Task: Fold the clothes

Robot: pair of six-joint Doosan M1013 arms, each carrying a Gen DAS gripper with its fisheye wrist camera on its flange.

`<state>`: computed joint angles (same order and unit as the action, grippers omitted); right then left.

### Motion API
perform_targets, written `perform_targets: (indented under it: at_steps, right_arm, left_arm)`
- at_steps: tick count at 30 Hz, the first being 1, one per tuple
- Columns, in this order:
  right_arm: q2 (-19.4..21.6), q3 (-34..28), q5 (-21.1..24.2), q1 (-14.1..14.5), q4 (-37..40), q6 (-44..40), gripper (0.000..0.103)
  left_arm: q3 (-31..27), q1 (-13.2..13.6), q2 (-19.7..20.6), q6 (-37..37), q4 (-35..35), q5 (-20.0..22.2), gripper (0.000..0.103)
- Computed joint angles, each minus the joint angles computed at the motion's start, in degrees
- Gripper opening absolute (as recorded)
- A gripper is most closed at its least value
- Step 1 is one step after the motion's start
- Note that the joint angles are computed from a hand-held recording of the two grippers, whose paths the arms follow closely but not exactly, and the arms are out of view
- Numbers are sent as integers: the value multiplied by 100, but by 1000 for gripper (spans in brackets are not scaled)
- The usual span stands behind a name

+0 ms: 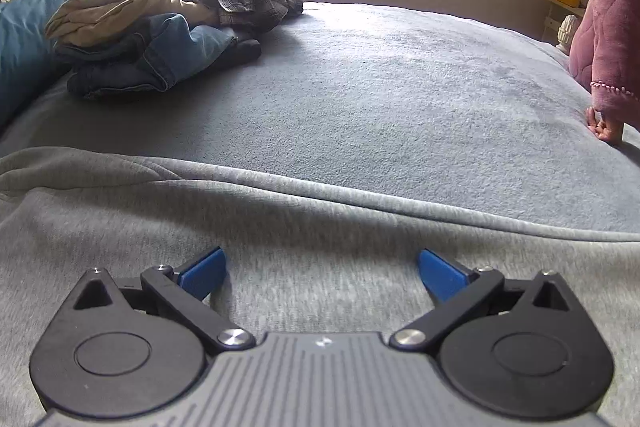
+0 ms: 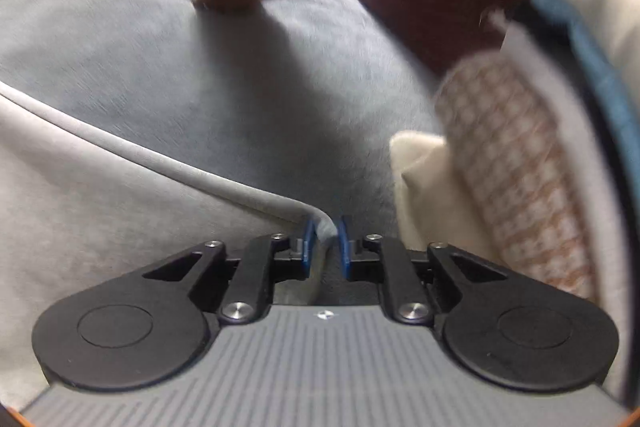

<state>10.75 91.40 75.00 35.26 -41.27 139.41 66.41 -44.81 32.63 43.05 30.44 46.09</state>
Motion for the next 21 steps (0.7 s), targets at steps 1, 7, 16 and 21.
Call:
perform_targets:
  at_steps: [1, 7, 16, 21]
  right_arm:
    - [62, 27, 214, 10, -135, 97, 12]
    - [-616, 474, -399, 103, 142, 1571, 15]
    - [-1770, 1492, -1989, 286, 1626, 3760, 44]
    - [-1863, 1770, -2195, 373, 1442, 4302, 44]
  left_arm:
    - [-4, 8, 1, 26, -26, -10, 103]
    - [-38, 33, 6, 87, -144, -5, 103]
    - [175, -16, -327, 149, -709, -256, 103]
    - [370, -187, -628, 1261, -1733, -284, 103]
